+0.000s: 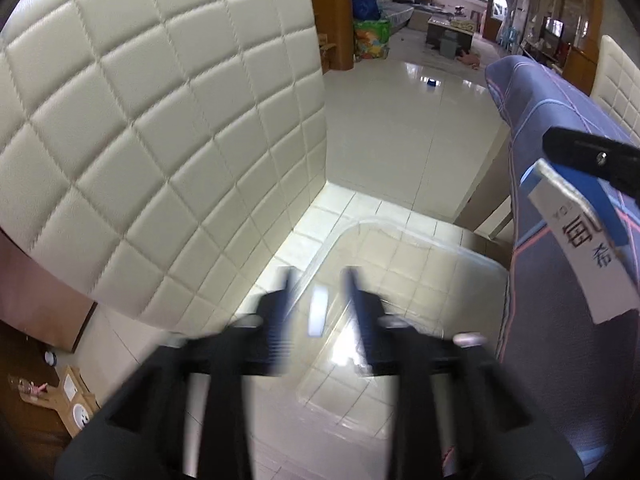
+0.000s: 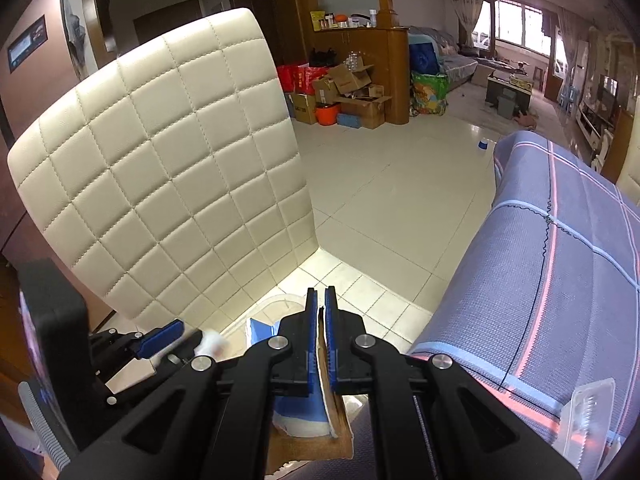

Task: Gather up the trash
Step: 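Carry the cap and paper box with both grippers over the clear bin, then open both grippers to drop the cap and paper box into the bin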

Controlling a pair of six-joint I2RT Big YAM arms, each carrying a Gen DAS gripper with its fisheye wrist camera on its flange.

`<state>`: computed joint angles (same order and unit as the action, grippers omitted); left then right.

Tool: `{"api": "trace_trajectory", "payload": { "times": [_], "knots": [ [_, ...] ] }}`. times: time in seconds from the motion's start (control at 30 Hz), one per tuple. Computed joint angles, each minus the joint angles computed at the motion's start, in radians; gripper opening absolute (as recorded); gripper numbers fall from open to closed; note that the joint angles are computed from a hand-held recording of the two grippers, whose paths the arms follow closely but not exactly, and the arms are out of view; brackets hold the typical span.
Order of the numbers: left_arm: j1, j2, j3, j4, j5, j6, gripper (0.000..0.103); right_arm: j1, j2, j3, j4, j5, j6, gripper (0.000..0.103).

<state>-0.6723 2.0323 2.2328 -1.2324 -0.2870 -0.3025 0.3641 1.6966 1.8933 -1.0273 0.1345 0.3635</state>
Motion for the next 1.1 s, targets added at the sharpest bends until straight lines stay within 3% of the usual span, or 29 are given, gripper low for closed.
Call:
{"api": "trace_trajectory", "payload": {
  "times": [0.03,0.07,0.13,0.33,0.77,0.83,0.87,0.9,0.93,1.1],
  "knots": [
    [-0.004,-0.029,-0.047,0.049,-0.031,-0.003,0.097,0.001,0.001,0.001,-0.001,0.001,-0.002,0.004],
    [-0.009,-0.073,-0.121,0.128,-0.054,0.006,0.099,0.003,0.001,0.000,0.000,0.001,-0.003,0.004],
    [-0.014,-0.103,-0.164,0.171,-0.068,0.028,0.100,0.004,0.002,0.002,-0.002,-0.001,-0.003,0.004],
    [-0.008,-0.112,-0.169,0.131,-0.072,-0.008,0.100,0.009,0.008,0.006,-0.009,-0.017,-0.011,0.004],
    [-0.003,-0.162,-0.230,0.151,-0.078,-0.006,0.100,0.023,0.009,0.001,0.000,-0.053,-0.058,0.009],
    [-0.003,-0.159,-0.226,0.146,-0.081,-0.007,0.100,0.025,0.009,-0.001,0.002,-0.049,-0.061,0.016],
    [-0.004,-0.156,-0.223,0.143,-0.084,-0.009,0.100,0.024,0.009,-0.003,0.003,-0.049,-0.057,0.031],
    [-0.004,-0.156,-0.222,0.140,-0.085,-0.010,0.100,0.023,0.003,-0.010,0.011,-0.035,-0.047,0.054],
    [-0.003,-0.154,-0.220,0.137,-0.085,-0.012,0.100,0.022,-0.008,-0.023,0.031,-0.024,-0.041,0.060],
    [-0.003,-0.160,-0.227,0.136,-0.089,-0.011,0.100,0.010,-0.010,-0.027,0.032,-0.042,-0.023,0.062]
  ]
}}
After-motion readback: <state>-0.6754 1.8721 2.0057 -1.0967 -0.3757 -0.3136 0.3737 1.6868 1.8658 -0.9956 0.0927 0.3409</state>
